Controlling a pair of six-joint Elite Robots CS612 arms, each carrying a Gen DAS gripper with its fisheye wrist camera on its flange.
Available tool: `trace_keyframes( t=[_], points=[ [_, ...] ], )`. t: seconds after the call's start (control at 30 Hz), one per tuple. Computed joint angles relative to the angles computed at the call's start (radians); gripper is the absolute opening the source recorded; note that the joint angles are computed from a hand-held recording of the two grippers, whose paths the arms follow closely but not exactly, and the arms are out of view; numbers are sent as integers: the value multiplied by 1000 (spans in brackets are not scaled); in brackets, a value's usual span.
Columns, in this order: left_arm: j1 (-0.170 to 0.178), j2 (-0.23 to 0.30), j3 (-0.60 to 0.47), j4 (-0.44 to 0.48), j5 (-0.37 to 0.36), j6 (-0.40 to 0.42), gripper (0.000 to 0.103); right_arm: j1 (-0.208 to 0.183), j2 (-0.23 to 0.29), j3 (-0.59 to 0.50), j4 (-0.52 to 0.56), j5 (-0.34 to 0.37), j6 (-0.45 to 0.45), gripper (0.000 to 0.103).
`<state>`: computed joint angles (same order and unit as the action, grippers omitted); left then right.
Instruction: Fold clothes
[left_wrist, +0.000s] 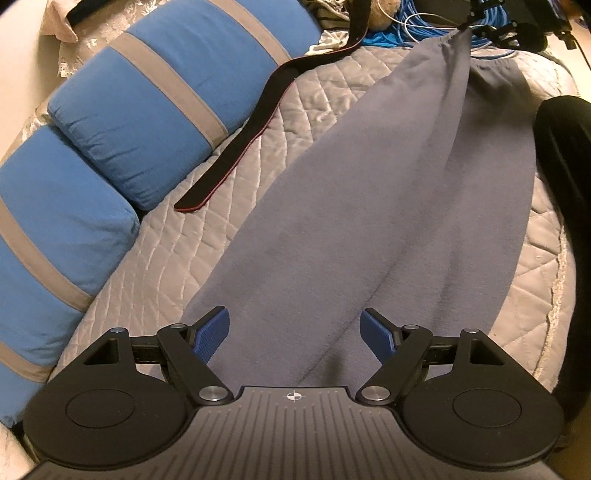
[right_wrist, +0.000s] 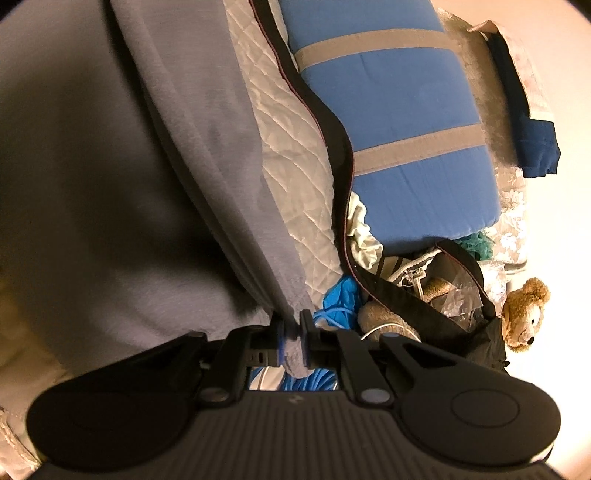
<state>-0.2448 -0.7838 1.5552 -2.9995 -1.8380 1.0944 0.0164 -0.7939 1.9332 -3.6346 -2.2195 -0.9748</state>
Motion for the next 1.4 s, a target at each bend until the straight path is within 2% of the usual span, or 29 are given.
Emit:
trace_keyframes(
  t=[0.1, 0.2, 0.37, 0.57, 0.7, 0.8, 0.87, 0.9, 0.93, 1.2, 1.4],
  points=[
    [-2, 3, 8, -39, 4, 5, 77, 0, -1, -2, 5, 0, 4, 26],
    [-5, 10, 29, -126, -1, 37, 77, -2, -6, -3, 14, 2, 22, 26],
    [-16, 30, 65, -274, -27, 153, 77, -9, -15, -6, 28, 8, 60, 26],
    [-28, 55, 75, -334, -11, 315, 77, -14, -25, -6, 25, 10, 95, 25],
    [-37, 73, 72, -371, 28, 397, 76, -18, -29, -6, 26, 15, 105, 25],
    [-48, 95, 79, -463, 84, 479, 63, -19, -31, -5, 25, 19, 109, 26],
    [-47, 106, 83, -517, 87, 517, 45, -19, -31, -4, 23, 21, 112, 26],
    [-45, 110, 84, -539, 83, 529, 20, -20, -30, -3, 20, 22, 112, 26],
    [-42, 113, 85, -557, 70, 524, 5, -20, -28, -2, 12, 21, 109, 26],
    [-17, 89, 117, -623, -26, 532, 3, -20, -18, 35, -75, 37, 82, 24],
    [-14, 53, 167, -624, -44, 566, 3, -6, -16, 73, -143, 36, 11, 23]
  ],
)
